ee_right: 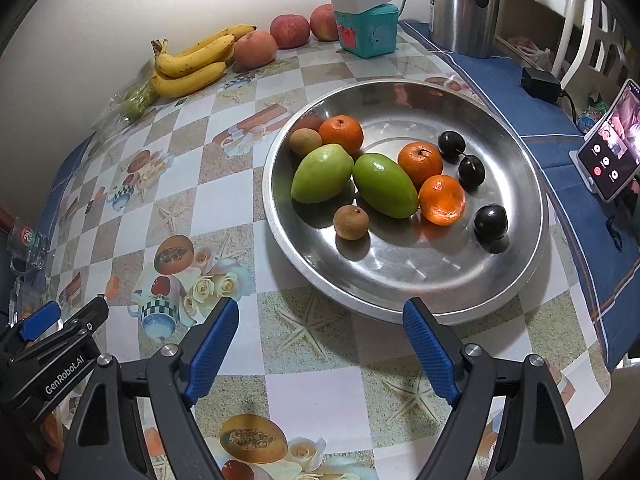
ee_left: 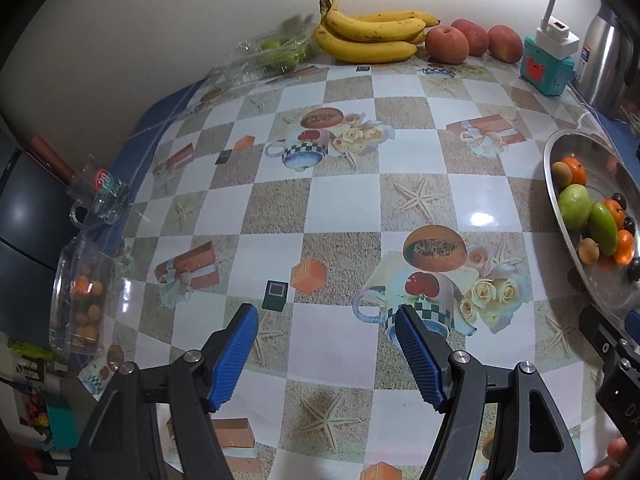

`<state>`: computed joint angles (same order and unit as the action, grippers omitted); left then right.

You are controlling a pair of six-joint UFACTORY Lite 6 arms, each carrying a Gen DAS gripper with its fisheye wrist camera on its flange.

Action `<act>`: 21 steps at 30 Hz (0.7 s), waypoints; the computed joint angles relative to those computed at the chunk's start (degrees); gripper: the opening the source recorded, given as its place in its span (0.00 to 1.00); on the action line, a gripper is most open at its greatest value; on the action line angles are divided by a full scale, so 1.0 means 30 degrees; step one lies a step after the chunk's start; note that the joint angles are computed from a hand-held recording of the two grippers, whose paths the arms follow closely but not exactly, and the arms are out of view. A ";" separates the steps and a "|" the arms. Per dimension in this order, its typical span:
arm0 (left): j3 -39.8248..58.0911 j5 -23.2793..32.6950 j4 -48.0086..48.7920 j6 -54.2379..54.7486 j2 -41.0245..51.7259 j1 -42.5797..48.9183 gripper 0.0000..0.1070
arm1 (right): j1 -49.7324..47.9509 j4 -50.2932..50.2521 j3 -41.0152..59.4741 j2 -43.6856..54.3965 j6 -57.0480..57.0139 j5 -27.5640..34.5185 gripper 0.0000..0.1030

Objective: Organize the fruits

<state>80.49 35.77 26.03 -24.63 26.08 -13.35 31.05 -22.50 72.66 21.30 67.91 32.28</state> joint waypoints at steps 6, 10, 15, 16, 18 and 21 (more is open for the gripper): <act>0.0108 -0.0024 -0.0621 0.0624 0.0079 0.0020 0.70 | 0.0051 -0.0076 0.0367 0.0368 -0.0235 0.0069 0.82; 0.0263 -0.0019 -0.1162 0.1248 0.0200 0.0007 0.70 | 0.0105 -0.0465 0.0415 0.0379 0.0101 0.0083 0.82; 0.0299 -0.0130 -0.1440 0.1440 0.0096 0.0094 0.70 | 0.0093 -0.0566 0.0365 0.0340 0.0240 0.0078 0.82; 0.0300 -0.0157 -0.1518 0.1485 0.0049 0.0115 0.70 | 0.0117 -0.0663 0.0387 0.0336 0.0303 0.0112 0.82; 0.0298 -0.0222 -0.1530 0.1469 -0.0022 0.0132 0.70 | 0.0153 -0.0686 0.0429 0.0357 0.0246 0.0122 0.82; 0.0265 -0.0306 -0.1688 0.1578 -0.0143 0.0154 0.70 | 0.0196 -0.0645 0.0576 0.0452 0.0081 0.0177 0.82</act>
